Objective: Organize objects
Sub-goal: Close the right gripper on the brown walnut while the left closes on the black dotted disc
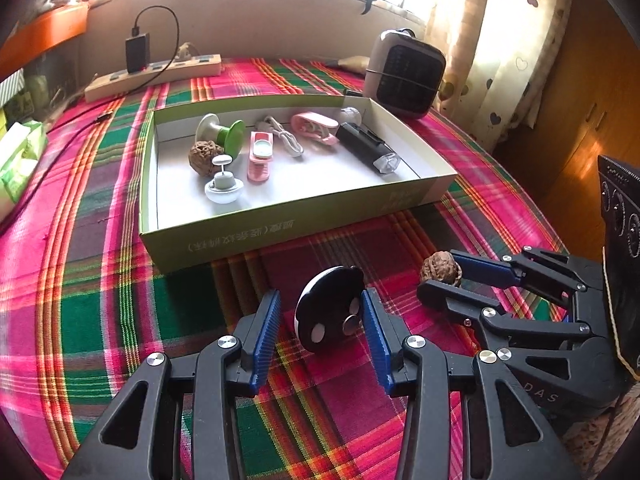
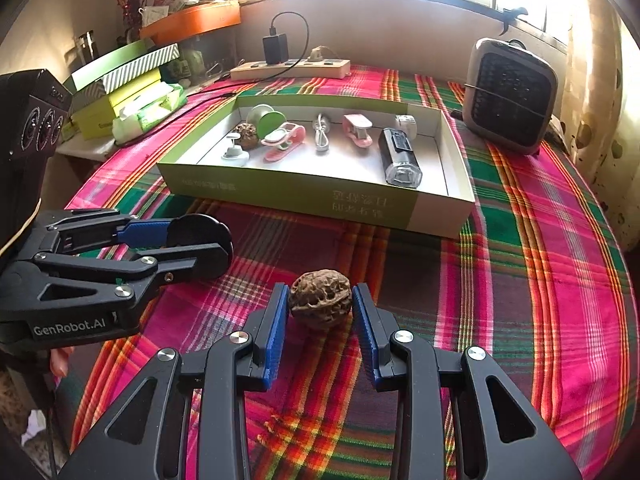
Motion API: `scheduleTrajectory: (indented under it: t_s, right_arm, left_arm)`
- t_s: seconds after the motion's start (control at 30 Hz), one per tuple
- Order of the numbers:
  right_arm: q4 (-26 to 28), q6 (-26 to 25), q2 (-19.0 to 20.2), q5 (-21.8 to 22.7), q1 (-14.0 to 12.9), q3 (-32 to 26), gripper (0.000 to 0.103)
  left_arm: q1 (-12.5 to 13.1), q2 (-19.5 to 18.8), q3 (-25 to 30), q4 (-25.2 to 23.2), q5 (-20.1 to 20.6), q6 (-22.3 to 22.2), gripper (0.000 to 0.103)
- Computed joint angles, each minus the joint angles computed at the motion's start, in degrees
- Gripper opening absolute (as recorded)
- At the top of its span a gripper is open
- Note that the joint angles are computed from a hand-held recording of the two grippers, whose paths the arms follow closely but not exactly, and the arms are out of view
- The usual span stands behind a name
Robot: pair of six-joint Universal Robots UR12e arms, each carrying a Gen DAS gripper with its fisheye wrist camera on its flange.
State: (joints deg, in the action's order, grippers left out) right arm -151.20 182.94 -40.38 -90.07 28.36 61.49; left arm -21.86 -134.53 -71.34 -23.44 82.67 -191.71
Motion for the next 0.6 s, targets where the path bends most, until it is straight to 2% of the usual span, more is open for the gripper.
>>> scheduleTrajectory:
  t_s: [0.1,0.13,0.43,0.6]
  right_arm:
    - [1.14,0.37,0.28,0.42,-0.09,-0.61,0.049]
    - [1.05,0.36,0.34,0.71,-0.13,-0.69,0.05]
    - [1.75,1.74,0.62,-1.41,0.04,-1.34,0.05]
    - [1.54,2.01,0.54,-1.34,0.04,-1.15,0.049]
  left_arm:
    - [-0.01,-0.02,0.03,-0.02,0.01,-0.04,0.04]
    - [-0.01,-0.03,0.06,-0.07,0.06,-0.04,0.04]
    - [-0.21,-0.06,0.18,-0.16,1.15,0.19,0.039]
    - [-0.45,-0.02,0.23,-0.41,2.55,0.2,0.033]
